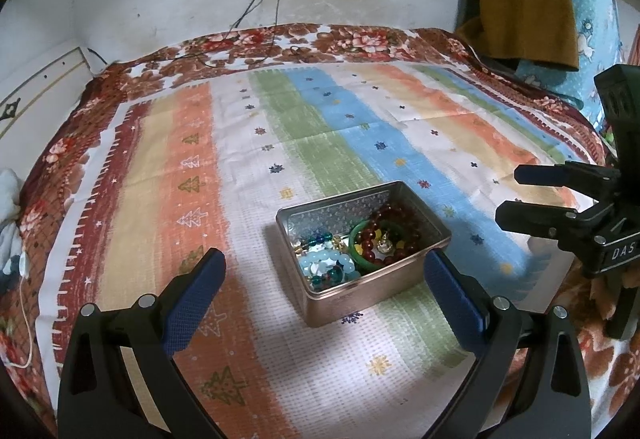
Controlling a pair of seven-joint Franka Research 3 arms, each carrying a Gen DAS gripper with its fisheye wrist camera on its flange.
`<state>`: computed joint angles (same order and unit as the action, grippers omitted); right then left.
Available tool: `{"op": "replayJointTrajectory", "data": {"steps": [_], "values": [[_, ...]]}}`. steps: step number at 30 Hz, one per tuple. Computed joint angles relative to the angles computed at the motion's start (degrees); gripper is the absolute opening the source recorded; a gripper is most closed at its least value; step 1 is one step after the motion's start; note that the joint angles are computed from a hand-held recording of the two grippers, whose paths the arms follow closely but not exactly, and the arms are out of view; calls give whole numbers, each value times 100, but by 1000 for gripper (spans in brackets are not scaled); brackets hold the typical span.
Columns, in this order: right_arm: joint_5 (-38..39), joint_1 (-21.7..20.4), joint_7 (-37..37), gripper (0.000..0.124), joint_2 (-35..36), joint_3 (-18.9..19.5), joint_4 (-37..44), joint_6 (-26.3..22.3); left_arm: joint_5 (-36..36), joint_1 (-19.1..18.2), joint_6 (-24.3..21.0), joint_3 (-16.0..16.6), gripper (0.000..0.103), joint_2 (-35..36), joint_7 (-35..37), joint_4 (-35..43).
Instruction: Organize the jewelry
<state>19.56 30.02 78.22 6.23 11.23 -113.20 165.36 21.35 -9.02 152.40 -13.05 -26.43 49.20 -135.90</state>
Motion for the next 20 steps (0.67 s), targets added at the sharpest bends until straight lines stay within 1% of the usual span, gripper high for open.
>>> {"op": "replayJointTrajectory", "data": {"steps": [13, 16, 20], "values": [[-52, 11, 54, 98, 3, -7, 1, 3, -28, -10, -15, 33, 97, 3, 21, -2], [-70, 12, 66, 98, 6, -10, 8, -10, -175, -92, 20, 137, 97, 6, 153, -12], [-66, 11, 62, 98, 11, -8, 26, -18, -180, -41, -17, 94, 97, 34, 159, 15]]}}
